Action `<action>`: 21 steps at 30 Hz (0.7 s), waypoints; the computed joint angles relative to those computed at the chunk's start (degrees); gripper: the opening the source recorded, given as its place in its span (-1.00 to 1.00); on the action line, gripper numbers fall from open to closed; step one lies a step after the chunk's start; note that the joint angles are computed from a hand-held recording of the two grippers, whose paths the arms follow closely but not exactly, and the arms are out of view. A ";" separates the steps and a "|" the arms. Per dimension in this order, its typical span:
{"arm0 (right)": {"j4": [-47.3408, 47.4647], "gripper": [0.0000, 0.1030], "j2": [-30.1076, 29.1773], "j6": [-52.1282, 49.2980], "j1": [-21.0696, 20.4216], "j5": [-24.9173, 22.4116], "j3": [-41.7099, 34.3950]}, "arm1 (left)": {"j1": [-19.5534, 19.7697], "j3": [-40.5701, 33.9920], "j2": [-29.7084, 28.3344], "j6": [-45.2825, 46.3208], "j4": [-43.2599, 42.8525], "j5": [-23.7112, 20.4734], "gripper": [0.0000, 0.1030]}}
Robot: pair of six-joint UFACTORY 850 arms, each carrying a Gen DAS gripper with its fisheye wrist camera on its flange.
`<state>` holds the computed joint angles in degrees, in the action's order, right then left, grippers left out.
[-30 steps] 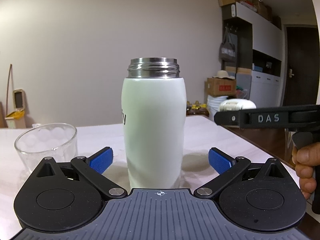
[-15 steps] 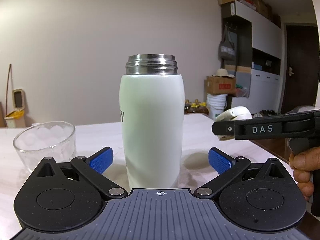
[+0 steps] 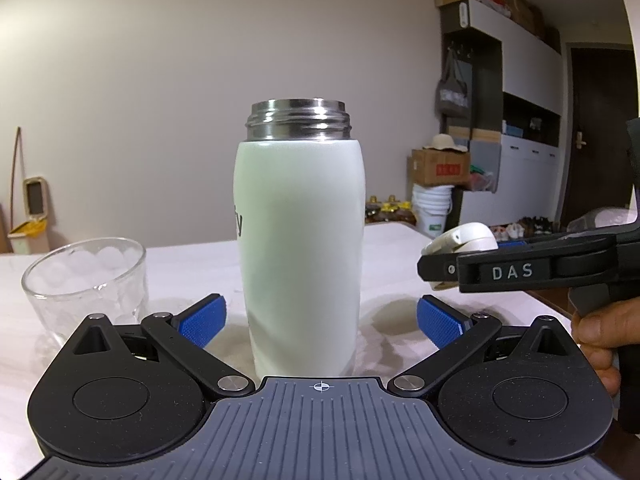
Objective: Unscrew bottle cap and pour
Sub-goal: 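Carry the lid with the right tool down onto the table beside the bottle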
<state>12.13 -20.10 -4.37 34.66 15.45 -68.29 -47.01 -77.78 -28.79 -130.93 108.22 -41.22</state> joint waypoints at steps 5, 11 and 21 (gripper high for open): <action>0.73 0.39 -0.94 -1.41 -0.06 -1.14 -1.08 | -0.14 0.25 0.01 -0.18 -0.09 -0.18 1.00; 4.21 0.39 -1.43 -5.39 0.32 -1.70 -1.66 | -1.44 2.41 0.81 -1.52 -0.10 -1.81 1.00; 2.00 0.39 -2.93 -4.26 -0.51 -3.24 -3.49 | -1.02 3.34 1.97 -1.27 -0.02 -1.03 1.00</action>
<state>14.13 -23.02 -8.63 34.15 12.21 -71.78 -48.03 -74.44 -26.82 -132.20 108.19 -42.25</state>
